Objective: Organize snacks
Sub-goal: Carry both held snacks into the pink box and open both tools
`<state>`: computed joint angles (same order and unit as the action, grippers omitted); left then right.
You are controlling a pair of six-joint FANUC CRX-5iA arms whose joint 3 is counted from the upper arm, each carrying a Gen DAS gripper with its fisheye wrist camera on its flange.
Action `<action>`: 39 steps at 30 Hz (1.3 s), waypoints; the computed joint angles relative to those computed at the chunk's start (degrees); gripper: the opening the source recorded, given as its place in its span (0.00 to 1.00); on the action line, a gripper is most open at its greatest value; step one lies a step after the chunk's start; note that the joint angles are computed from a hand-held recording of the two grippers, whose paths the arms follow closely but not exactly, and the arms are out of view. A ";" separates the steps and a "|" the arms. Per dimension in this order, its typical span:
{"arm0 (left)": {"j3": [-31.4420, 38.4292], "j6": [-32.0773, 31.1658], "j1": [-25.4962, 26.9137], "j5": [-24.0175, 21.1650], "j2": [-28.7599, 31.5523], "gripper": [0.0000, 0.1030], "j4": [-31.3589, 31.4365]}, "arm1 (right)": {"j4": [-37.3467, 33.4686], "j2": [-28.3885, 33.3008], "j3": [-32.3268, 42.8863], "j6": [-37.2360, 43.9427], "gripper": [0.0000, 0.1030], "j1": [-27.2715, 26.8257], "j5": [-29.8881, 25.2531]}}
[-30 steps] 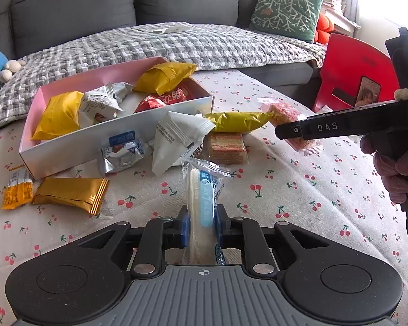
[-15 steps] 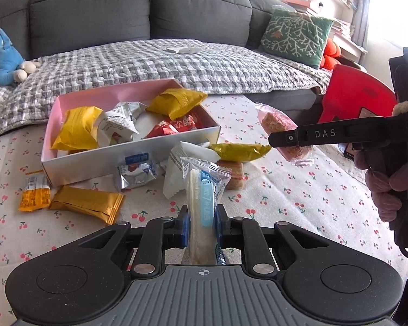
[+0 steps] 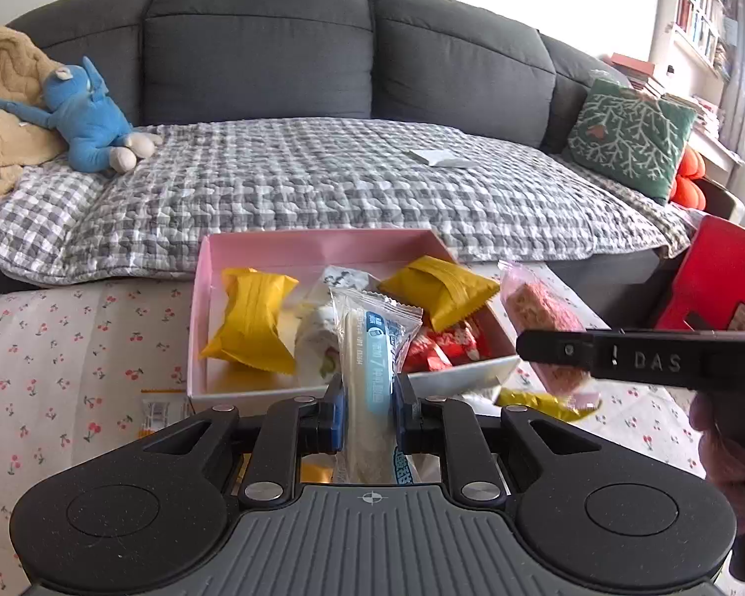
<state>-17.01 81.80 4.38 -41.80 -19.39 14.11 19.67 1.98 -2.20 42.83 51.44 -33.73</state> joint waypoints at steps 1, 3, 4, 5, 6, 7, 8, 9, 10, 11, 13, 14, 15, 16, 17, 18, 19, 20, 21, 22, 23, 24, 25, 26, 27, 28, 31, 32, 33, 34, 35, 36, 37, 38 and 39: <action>1.18 0.75 0.24 -0.27 1.17 0.16 -0.57 | -1.97 0.67 1.24 1.72 0.29 -0.17 0.04; 3.42 2.39 0.48 -0.71 3.47 0.16 -1.83 | -5.32 1.77 3.35 4.54 0.29 -0.52 -0.22; 4.45 3.05 0.64 -0.82 4.65 0.16 -2.26 | -7.21 2.23 4.28 6.10 0.29 -0.81 -0.25; 5.54 3.73 0.79 -1.11 5.82 0.16 -2.71 | -8.94 2.67 5.18 7.47 0.29 -1.12 -0.39; 6.69 4.64 0.84 -1.45 7.00 0.16 -3.28 | -11.13 3.20 6.34 9.07 0.29 -1.54 -0.72; 7.88 5.43 0.94 -1.83 8.33 0.16 -3.68 | -13.26 3.74 7.46 10.35 0.29 -1.98 -0.92; 8.89 6.10 1.02 -2.04 9.52 0.16 -3.92 | -14.84 4.22 8.38 11.45 0.29 -2.38 -1.17; 9.79 6.87 1.02 -2.11 10.59 0.16 -4.17 | -16.31 4.81 9.41 12.52 0.29 -2.77 -1.55; 10.59 7.04 1.06 -2.15 11.74 0.16 -3.95 | -16.97 5.39 10.21 12.86 0.29 -2.97 -1.76; 11.27 7.25 1.01 -2.09 12.76 0.16 -3.88 | -17.37 5.87 10.80 13.25 0.29 -3.17 -1.91; 13.11 8.27 0.50 -2.33 14.85 0.16 -5.01 | -17.83 7.23 12.29 13.69 0.29 -3.39 -2.34; 14.19 9.20 0.05 -2.57 15.98 0.16 -6.22 | -18.20 7.77 12.91 13.95 0.29 -3.55 -2.61; 15.00 9.84 -0.29 -2.68 16.87 0.16 -7.12 | -18.61 8.32 13.53 14.08 0.29 -3.73 -2.86; 15.15 9.91 -0.44 -2.02 17.45 0.16 -7.22 | -19.17 9.00 14.29 14.34 0.29 -3.92 -3.12; 15.23 9.76 -0.48 -1.26 17.89 0.16 -6.95 | -19.74 9.57 14.96 14.78 0.29 -4.13 -3.36; 15.66 10.01 -0.64 -0.94 18.44 0.16 -7.13 | -19.98 10.11 15.46 15.08 0.29 -4.33 -3.42; 16.16 10.32 -0.84 -0.80 18.95 0.16 -7.53 | -20.05 10.49 15.75 15.32 0.29 -4.42 -3.38; 16.87 10.51 -1.09 -0.72 19.63 0.16 -8.13 | -20.28 10.94 16.15 15.69 0.29 -4.62 -3.40; 17.49 10.72 -1.34 -0.71 20.16 0.16 -8.77 | -20.47 11.29 16.45 15.91 0.29 -4.76 -3.38; 18.28 11.02 -1.63 -0.81 20.78 0.16 -9.59 | -20.67 11.62 16.73 16.09 0.29 -4.92 -3.36; 19.04 11.46 -1.92 -0.98 21.32 0.16 -10.40 | -20.77 11.95 16.96 16.11 0.29 -5.11 -3.27; 19.66 11.81 -2.11 -1.11 21.79 0.16 -11.00 | -20.81 12.20 17.12 16.00 0.29 -5.26 -3.12; 20.57 12.14 -2.22 -1.22 22.52 0.16 -11.63 | -21.03 12.54 17.36 15.93 0.29 -5.52 -2.88; 21.36 12.68 -2.40 -1.39 23.05 0.16 -12.44 | -21.22 12.75 17.48 15.82 0.29 -5.69 -2.62; 22.38 13.24 -2.50 -1.63 23.73 0.16 -13.34 | -21.43 12.90 17.56 15.79 0.29 -5.85 -2.41; 23.07 13.73 -2.64 -1.80 24.15 0.16 -14.23 | -21.57 13.04 17.63 15.77 0.29 -5.97 -2.25; 25.03 14.65 -2.89 -2.84 25.50 0.16 -16.36 | -21.73 13.46 17.85 15.99 0.29 -6.20 -1.84; 25.57 14.97 -2.90 -3.28 25.90 0.16 -16.95 | -21.82 13.57 17.92 16.11 0.29 -6.26 -1.70; 26.21 15.41 -2.96 -3.87 26.34 0.16 -17.63 | -21.97 13.75 18.07 16.28 0.29 -6.34 -1.54; 26.76 15.99 -3.07 -4.41 26.71 0.17 -18.39 | -22.05 13.83 18.14 16.38 0.29 -6.38 -1.38; 27.31 16.21 -3.06 -4.93 27.17 0.17 -18.81 | -22.07 13.94 18.22 16.49 0.29 -6.42 -1.19; 27.48 16.37 -3.01 -5.14 27.40 0.17 -18.97 | -22.04 14.04 18.26 16.56 0.29 -6.44 -0.97; 27.47 16.51 -2.93 -5.16 27.52 0.18 -18.92 | -22.14 14.25 18.42 16.76 0.29 -6.50 -0.78; 27.09 16.25 -2.70 -4.82 27.46 0.20 -18.35 | -22.25 14.35 18.49 16.85 0.29 -6.55 -0.64; 26.48 15.64 -2.44 -4.23 27.24 0.21 -17.54 | -22.28 14.36 18.46 16.84 0.30 -6.55 -0.52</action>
